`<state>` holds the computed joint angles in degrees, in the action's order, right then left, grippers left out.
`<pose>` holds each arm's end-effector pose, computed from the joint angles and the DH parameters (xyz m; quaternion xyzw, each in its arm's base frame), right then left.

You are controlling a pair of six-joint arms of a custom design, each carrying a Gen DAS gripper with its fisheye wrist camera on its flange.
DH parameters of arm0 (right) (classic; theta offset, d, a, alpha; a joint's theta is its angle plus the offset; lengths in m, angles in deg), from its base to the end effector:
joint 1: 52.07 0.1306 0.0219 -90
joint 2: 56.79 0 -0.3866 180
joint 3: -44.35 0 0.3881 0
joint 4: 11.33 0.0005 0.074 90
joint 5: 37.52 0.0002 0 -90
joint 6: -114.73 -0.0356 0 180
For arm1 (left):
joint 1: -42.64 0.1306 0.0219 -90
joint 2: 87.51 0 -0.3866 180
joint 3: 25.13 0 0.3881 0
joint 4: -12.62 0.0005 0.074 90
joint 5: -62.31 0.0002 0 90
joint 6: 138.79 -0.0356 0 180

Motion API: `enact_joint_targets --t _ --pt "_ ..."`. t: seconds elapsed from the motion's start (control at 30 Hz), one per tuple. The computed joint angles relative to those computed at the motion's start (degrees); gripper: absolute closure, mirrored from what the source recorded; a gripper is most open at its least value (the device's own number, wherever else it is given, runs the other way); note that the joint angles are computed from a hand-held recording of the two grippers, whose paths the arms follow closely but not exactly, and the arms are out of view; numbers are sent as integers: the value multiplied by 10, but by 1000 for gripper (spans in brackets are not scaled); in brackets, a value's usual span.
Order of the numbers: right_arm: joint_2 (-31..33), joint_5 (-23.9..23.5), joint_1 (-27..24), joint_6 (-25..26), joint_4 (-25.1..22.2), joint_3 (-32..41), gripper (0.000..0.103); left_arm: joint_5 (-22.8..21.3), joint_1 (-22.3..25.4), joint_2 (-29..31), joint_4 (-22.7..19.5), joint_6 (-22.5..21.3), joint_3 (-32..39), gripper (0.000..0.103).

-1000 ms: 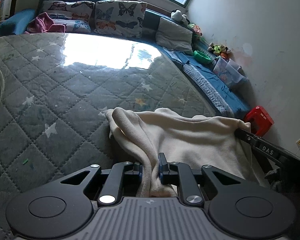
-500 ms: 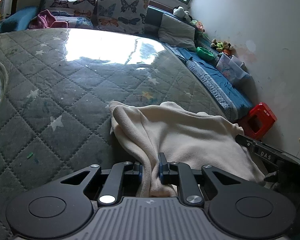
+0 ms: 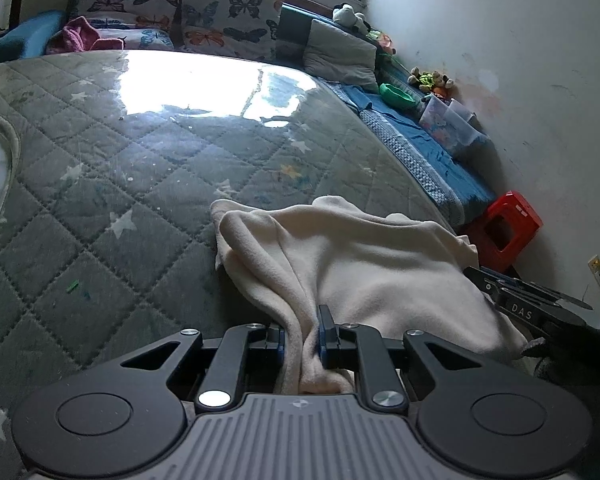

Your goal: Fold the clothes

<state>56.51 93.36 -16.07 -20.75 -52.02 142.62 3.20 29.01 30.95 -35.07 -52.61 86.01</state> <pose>0.5045 0.3371 0.3015 0.1766 0.8839 -0.0726 0.4270 0.6281 -0.1716 0.3353 0.2186 0.8965 -0.2778 0.2670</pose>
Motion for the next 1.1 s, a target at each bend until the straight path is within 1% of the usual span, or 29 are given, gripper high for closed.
enact_joint_targets --t 0.1,0.17,0.2,0.23,0.27,0.3,0.43,0.47,0.5,0.57,0.63,0.73,0.87,0.97,1.03,1.1 --pt "0 10 4 -2 -9 5 78 2 2 1 -3 1 2 82" --pt "-3 24 10 -1 -12 5 76 5 3 3 -3 1 4 82" --pt "-7 31 14 4 -9 2 75 5 4 2 -2 1 3 78" --pt "-9 33 18 7 -6 1 73 4 5 1 -1 1 1 77" --pt "-11 36 22 9 -1 -1 68 4 5 0 1 0 0 76" --pt "-13 37 26 12 4 -4 66 3 6 -1 2 0 -1 76" --pt "-17 23 46 23 23 -6 66 1 6 -2 8 -5 -6 75" --pt "-15 20 50 24 27 -5 64 0 6 -2 10 -7 -7 75" --pt "-14 17 54 24 31 -5 60 -1 6 -2 12 -9 -7 76" --pt "-10 15 60 23 36 -4 59 -3 5 -2 16 -9 -10 77" --pt "-6 14 63 17 38 -4 59 -6 4 -1 22 -9 -10 79" --pt "-1 16 64 3 42 -7 56 -10 3 2 30 -7 -9 81" --pt "7 20 58 -3 52 -6 53 -16 1 14 36 4 5 82" --pt "16 22 51 9 53 4 49 -21 0 26 42 17 19 82" --pt "23 20 44 13 56 11 49 -23 0 33 44 23 28 82" --pt "28 11 37 14 47 23 49 -23 0 39 40 25 37 81"
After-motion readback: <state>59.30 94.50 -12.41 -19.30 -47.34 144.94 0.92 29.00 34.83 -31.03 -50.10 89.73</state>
